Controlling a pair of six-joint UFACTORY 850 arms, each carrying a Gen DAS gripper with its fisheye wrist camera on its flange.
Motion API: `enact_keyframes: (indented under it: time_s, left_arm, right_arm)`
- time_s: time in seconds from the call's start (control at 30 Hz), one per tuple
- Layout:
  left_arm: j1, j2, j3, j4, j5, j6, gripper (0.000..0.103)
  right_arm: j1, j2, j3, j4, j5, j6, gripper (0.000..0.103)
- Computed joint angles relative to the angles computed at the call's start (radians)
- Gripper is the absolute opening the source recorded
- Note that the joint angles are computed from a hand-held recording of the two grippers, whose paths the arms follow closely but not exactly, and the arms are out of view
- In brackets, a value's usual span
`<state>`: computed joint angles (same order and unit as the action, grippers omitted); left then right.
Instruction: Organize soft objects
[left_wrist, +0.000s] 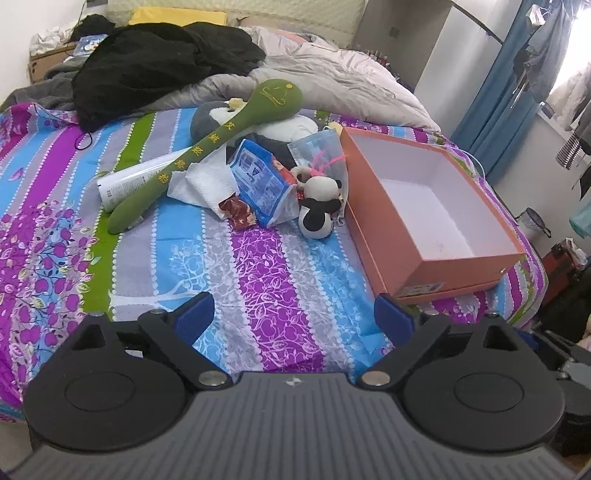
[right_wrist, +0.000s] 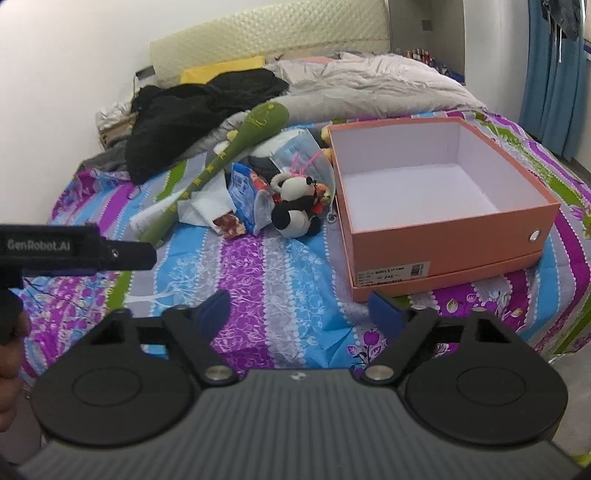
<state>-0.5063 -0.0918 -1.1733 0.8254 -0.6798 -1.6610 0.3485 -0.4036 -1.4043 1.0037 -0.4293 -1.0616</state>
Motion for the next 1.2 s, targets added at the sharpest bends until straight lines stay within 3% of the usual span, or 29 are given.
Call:
enact_keyframes:
  time_s: [0.2, 0.43, 0.57, 0.8, 0.93, 1.13, 1.2]
  left_arm:
    - [0.052, -0.005, 0.018, 0.005, 0.05, 0.008, 0.091]
    - [0.105, -0.014, 0.039, 0.007, 0.115, -0.007, 0.089]
    - [0.136, -0.03, 0.041, 0.022, 0.153, -0.025, 0.085]
    - [0.224, -0.062, 0.057, 0.045, 0.273, -0.07, 0.071]
    - [0.282, -0.117, 0.045, 0.047, 0.34, -0.07, 0.068]
    - [0.377, -0.256, -0.021, 0.013, 0.443, -0.043, 0.068]
    - [0.407, -0.305, -0.057, -0.089, 0.471, 0.047, 0.065]
  right_arm:
    - [0.025, -0.042, -0.034, 0.007, 0.004, -0.027, 0.081]
    - [0.035, -0.074, -0.053, 0.273, -0.007, -0.294, 0.082]
    - [0.051, -0.11, -0.095, 0.275, -0.001, -0.307, 0.082]
    - [0.087, -0.22, -0.23, 0.128, -0.004, -0.178, 0.081]
    - [0.118, -0.293, -0.314, 0.01, 0.059, -0.09, 0.072]
    - [0.159, -0.477, -0.549, -0.396, 0.089, 0.282, 0.071]
    - [0.169, -0.546, -0.65, -0.544, 0.062, 0.431, 0.07]
